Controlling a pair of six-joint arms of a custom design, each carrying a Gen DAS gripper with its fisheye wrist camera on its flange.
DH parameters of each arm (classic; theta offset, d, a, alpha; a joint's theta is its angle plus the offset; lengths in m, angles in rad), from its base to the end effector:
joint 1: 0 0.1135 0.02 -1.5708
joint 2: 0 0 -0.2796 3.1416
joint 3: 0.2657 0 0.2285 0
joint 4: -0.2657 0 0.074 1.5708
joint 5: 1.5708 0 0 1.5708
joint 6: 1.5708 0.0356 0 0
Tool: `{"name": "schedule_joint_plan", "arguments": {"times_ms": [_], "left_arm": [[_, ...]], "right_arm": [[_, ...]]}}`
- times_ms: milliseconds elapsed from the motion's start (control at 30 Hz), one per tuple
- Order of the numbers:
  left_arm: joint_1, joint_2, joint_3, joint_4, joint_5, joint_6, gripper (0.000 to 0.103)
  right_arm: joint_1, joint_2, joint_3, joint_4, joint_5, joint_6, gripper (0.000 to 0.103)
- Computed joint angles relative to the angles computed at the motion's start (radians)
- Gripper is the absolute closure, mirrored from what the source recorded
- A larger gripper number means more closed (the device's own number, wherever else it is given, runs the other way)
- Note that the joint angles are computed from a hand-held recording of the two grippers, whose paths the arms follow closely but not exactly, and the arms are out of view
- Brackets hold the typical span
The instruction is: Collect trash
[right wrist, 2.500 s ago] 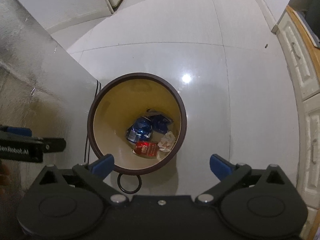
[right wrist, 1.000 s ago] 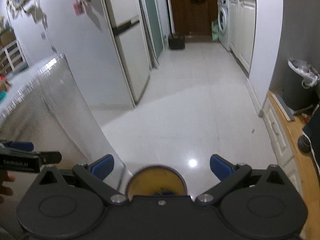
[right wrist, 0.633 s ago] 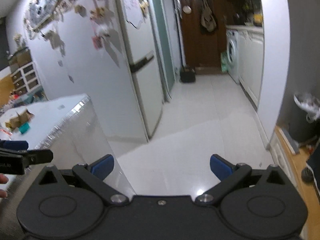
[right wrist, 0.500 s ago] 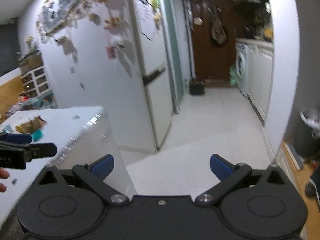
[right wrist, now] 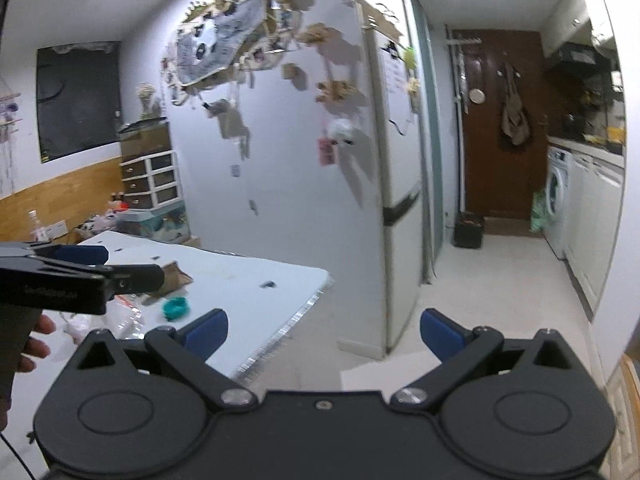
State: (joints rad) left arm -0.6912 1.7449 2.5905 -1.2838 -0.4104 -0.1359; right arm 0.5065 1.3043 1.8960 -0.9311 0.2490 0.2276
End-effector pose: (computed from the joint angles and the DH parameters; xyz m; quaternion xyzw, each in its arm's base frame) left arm 0.2143 -0.1588 0.5484 0.1213 0.8245 -0.0536 0.5501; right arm 0.1776 0.0885 0.5199 -0.0416 0.8122 0.1110 0.5713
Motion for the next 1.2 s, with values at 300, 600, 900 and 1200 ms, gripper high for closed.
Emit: {"name": "schedule_joint_plan", "arguments": {"times_ms": [300,600,900,1200], "left_arm": [[0.466,-0.188,-0.413,0.25,0.345,0.093,0.0],[0.715,-0.162,-0.577,0.393,0.546,0.139,0.0],[0.944,-0.129,-0.744,0.553,0.876,0.144,0.0],[1.009,-0.064,-0.728,0.525,1.108,0.097,0.0]], "right_arm": [[0.165,0.15,0.086,0.066,0.091,0.005,0.0],[0.197,0.296,0.142,0.135,0.051,0.004,0.0],[0.202,0.403,0.193,0.173,-0.01,0.002,0.0],[0.196,0.533,0.309,0.171,-0.05,0.022,0.0]]}}
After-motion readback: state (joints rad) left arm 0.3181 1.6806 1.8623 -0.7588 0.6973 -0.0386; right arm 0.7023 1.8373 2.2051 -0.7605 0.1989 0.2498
